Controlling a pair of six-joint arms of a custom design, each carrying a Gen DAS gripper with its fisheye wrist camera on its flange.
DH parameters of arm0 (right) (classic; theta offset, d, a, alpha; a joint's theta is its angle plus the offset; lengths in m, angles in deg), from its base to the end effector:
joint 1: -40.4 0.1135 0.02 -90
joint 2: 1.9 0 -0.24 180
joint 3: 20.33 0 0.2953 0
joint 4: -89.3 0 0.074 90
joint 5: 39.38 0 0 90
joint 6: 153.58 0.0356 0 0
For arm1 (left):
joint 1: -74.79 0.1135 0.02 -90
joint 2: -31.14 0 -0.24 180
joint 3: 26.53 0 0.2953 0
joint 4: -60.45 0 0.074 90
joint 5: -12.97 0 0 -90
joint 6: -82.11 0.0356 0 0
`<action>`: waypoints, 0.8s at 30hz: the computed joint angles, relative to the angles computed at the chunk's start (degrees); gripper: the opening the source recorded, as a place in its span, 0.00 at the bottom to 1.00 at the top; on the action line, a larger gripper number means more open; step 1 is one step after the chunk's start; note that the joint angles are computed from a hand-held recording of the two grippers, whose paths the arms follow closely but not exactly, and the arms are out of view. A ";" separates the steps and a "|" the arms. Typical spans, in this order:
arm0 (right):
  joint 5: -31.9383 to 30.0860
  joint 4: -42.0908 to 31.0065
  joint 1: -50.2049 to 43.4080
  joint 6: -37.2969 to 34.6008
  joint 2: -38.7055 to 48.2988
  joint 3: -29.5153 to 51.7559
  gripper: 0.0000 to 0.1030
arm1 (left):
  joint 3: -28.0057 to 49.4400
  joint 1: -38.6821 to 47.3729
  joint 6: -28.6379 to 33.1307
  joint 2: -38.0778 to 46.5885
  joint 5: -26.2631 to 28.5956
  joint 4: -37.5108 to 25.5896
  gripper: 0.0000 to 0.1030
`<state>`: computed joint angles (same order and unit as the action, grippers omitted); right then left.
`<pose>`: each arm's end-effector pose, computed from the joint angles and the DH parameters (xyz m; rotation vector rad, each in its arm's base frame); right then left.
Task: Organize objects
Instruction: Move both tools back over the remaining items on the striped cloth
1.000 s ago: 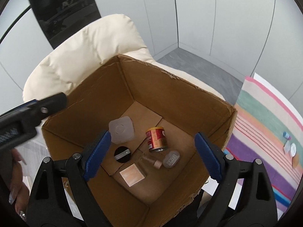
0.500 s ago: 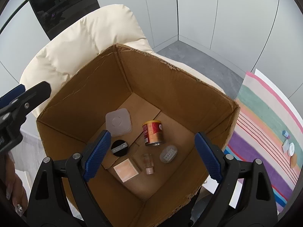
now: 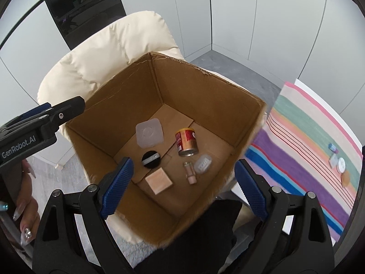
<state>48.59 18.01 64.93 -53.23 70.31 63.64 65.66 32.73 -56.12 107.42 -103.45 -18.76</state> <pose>0.2645 0.1221 0.3078 -0.3376 2.6110 0.2594 0.2294 -0.1856 0.3330 -0.2730 2.4833 -0.0067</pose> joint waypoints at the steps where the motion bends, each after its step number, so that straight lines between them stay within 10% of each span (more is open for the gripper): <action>1: 0.50 -0.88 0.24 0.12 -1.58 -0.49 0.89 | -0.13 -0.85 -0.67 -0.59 -0.46 -1.05 0.92; 12: -3.98 -12.67 -2.50 1.54 -15.50 -3.82 0.89 | -4.82 -12.00 -9.89 -10.85 -2.90 -8.47 0.92; 24: -4.32 -19.86 -16.22 -4.56 -27.51 -5.29 0.89 | -0.16 -14.86 -6.18 -2.94 -1.95 -2.62 0.92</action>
<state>44.27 -1.85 48.70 -57.79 42.80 58.35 65.50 17.87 -62.30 104.47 -105.39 -21.38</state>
